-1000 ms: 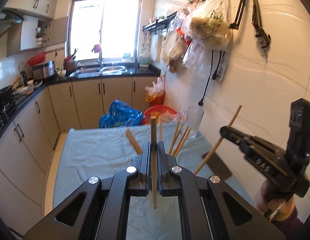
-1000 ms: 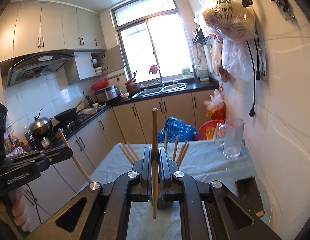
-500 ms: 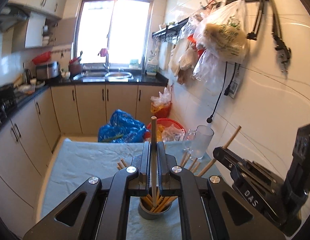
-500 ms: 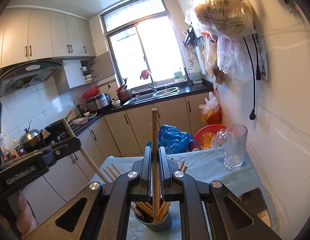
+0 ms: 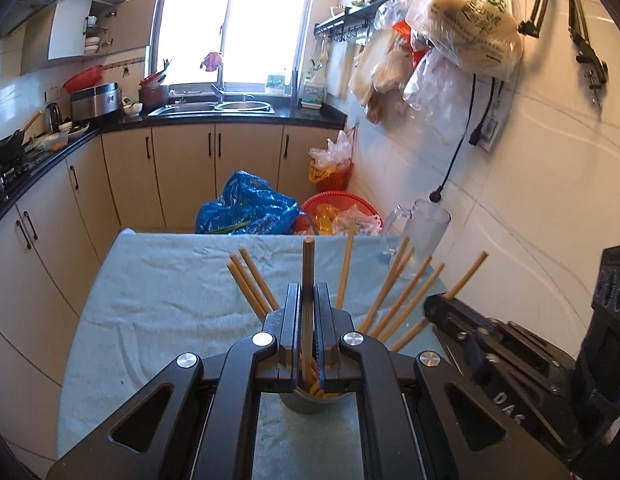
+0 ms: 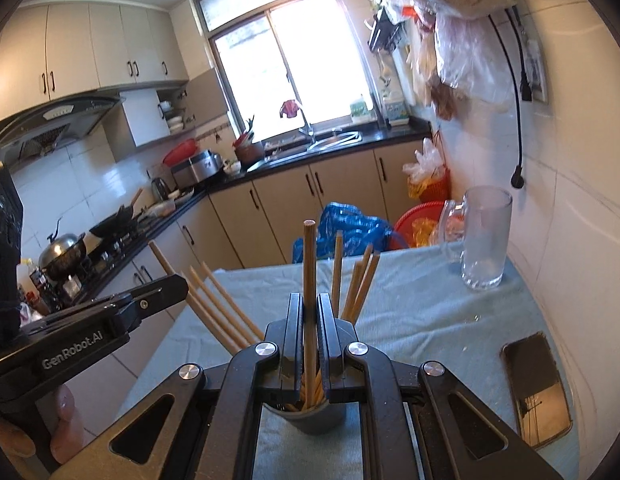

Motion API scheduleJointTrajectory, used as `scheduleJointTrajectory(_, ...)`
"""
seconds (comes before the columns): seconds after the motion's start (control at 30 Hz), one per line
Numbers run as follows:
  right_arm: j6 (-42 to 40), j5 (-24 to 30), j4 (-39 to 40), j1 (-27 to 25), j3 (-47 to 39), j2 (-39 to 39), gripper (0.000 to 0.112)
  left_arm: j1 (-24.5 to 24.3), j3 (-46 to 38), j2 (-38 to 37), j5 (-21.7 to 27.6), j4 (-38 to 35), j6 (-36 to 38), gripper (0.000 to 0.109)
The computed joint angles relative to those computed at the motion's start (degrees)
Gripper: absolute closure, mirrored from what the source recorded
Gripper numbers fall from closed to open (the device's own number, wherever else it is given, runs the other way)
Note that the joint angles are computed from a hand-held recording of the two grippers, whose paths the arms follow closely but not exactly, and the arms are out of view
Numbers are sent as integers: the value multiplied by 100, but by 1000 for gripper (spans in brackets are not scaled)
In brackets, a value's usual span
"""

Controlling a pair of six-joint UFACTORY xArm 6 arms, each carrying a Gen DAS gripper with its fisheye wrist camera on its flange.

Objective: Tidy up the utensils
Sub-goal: 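Lower both chopsticks into the black holder, then open both grippers to release the chopsticks and lift away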

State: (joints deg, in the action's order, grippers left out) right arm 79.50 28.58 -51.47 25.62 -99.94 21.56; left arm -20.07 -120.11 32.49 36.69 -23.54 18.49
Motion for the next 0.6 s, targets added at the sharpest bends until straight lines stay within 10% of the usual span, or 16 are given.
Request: scheduleJointTrajectory(0.6,-97,-215,308,-32,292,40,105,74,1097,-418,-106,47,12,103)
